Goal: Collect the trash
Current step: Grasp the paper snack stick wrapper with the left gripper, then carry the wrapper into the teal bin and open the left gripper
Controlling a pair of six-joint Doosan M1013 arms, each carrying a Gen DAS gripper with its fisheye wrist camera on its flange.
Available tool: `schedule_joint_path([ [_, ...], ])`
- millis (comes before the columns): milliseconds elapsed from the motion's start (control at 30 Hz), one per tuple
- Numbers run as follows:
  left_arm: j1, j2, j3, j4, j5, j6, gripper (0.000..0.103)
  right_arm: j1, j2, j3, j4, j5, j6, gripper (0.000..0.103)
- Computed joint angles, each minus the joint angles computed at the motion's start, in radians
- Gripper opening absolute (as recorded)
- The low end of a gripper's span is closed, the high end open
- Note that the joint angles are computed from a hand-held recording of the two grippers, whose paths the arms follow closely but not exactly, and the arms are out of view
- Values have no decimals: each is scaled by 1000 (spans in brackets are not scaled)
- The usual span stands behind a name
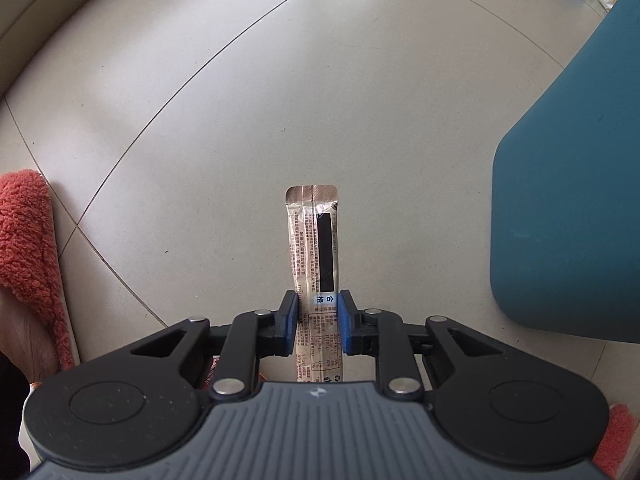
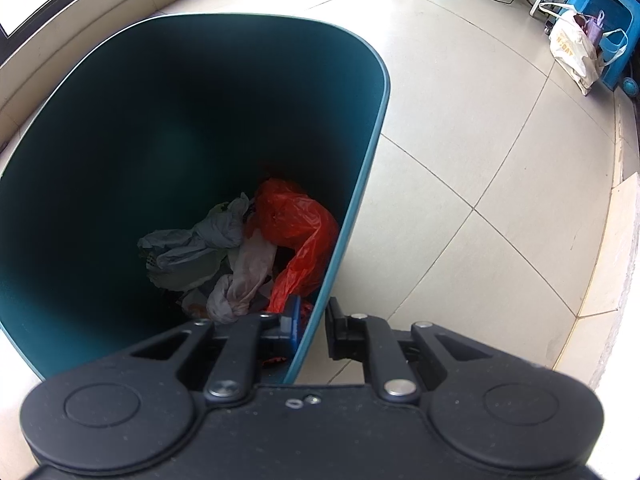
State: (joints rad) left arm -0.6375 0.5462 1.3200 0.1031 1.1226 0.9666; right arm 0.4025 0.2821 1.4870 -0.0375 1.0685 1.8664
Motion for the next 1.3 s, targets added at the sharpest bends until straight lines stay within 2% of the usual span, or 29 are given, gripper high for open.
schedule_joint_path([
  [367,-24,-61,-78,30,44,28,20,16,2,-3,-39,4,4,11],
  [667,-46,-95,-161,38,45,77,20,17,0,5,-45,-5,4,11],
  [900,-53,-79,-259,3,42,159,20,17,0,5,-48,-5,3,11],
  [1033,-74,-66,-301,-3,22,202,20,17,0,4,-47,-4,4,11],
  [1233,-101,-18,-360,1,26,245,20,11,-2,6,-34,-8,2,11],
  [1300,-112,11,-392,-4,47,256,20,9,-4,8,-30,-11,-3,11],
])
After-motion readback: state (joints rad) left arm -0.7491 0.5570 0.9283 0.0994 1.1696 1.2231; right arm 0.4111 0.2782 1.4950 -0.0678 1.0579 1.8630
